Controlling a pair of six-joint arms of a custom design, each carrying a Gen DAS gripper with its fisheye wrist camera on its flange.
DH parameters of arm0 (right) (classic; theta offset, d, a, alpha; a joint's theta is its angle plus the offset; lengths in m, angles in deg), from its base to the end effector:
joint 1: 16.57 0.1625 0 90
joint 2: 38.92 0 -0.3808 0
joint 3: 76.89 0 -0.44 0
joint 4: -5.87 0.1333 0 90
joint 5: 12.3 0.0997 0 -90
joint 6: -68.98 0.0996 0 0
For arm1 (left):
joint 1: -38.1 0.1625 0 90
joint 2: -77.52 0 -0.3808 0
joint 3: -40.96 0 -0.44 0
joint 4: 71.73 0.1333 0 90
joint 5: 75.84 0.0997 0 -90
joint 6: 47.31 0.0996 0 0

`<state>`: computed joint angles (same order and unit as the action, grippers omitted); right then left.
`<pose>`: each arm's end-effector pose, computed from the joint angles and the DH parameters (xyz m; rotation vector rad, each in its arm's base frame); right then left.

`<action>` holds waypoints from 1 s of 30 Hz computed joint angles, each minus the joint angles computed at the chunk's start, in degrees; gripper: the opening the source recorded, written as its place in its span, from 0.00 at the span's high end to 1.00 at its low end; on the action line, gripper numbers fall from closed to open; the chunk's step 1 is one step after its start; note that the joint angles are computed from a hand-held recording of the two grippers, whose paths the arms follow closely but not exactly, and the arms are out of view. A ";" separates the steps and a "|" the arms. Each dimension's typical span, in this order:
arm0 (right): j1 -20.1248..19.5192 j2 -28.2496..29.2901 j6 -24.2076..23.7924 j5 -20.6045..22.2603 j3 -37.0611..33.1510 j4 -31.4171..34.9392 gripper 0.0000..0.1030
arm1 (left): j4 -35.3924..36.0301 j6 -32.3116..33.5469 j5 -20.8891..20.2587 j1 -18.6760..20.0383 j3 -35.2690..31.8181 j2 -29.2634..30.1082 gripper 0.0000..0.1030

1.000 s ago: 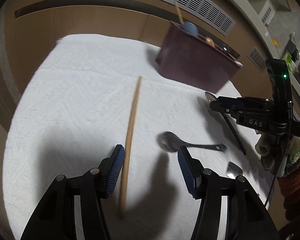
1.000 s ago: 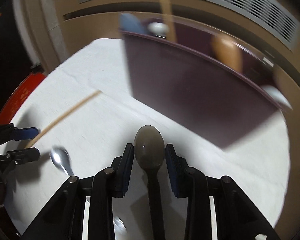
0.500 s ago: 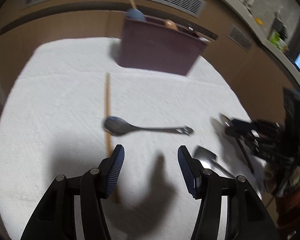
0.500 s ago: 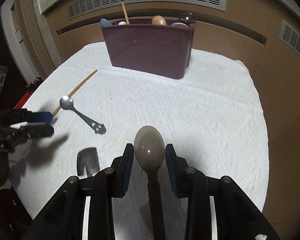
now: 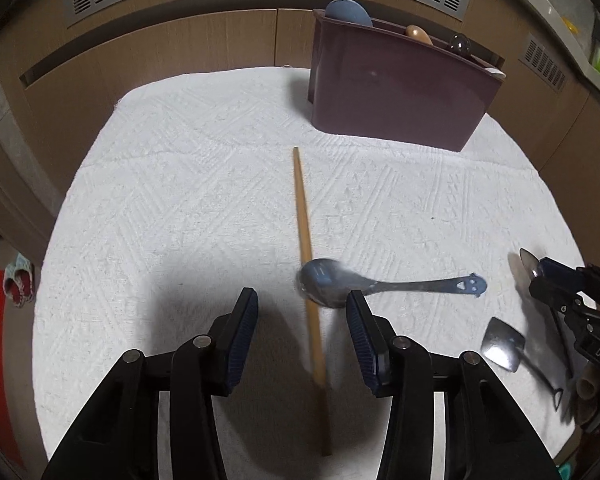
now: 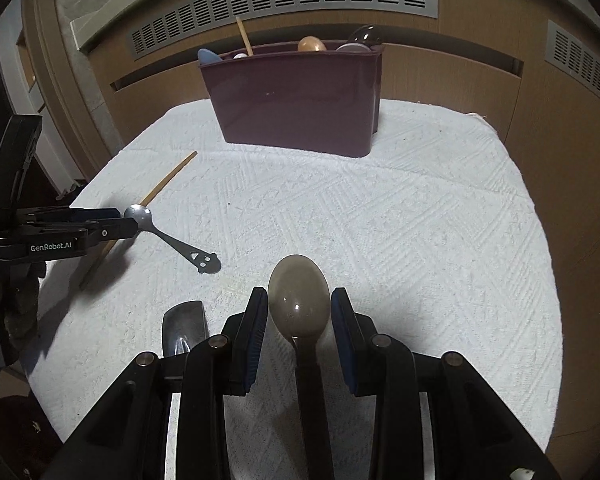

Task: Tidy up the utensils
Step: 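Grasp a silver spoon with the left tool while the right tool holds the dark spoon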

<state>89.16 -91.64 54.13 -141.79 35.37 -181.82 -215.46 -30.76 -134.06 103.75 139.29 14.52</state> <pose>0.2245 -0.5389 0.0874 0.3371 -2.3353 0.8161 -0.1001 -0.6717 0.1985 0.7878 2.4521 -0.4655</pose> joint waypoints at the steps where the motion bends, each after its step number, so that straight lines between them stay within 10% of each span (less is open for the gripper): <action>1: -0.07 0.23 0.08 0.20 -0.22 0.37 0.70 | -0.34 0.39 0.62 0.04 0.22 -0.23 0.55; 8: 0.49 1.93 -0.54 -0.48 -1.66 2.01 0.70 | -2.80 0.40 4.91 1.32 -0.91 -0.21 0.55; 16: 0.24 1.77 -0.05 -0.14 -1.59 2.06 0.70 | 13.12 -6.79 -13.06 2.42 -3.58 -2.01 0.54; 30: 0.72 2.58 -1.22 -1.40 -1.85 1.31 0.65 | 6.14 -3.82 -10.52 -0.44 -10.71 9.30 0.54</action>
<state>89.88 -89.06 52.91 -143.19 33.52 -180.50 -209.32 -34.58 -144.58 103.31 128.57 23.82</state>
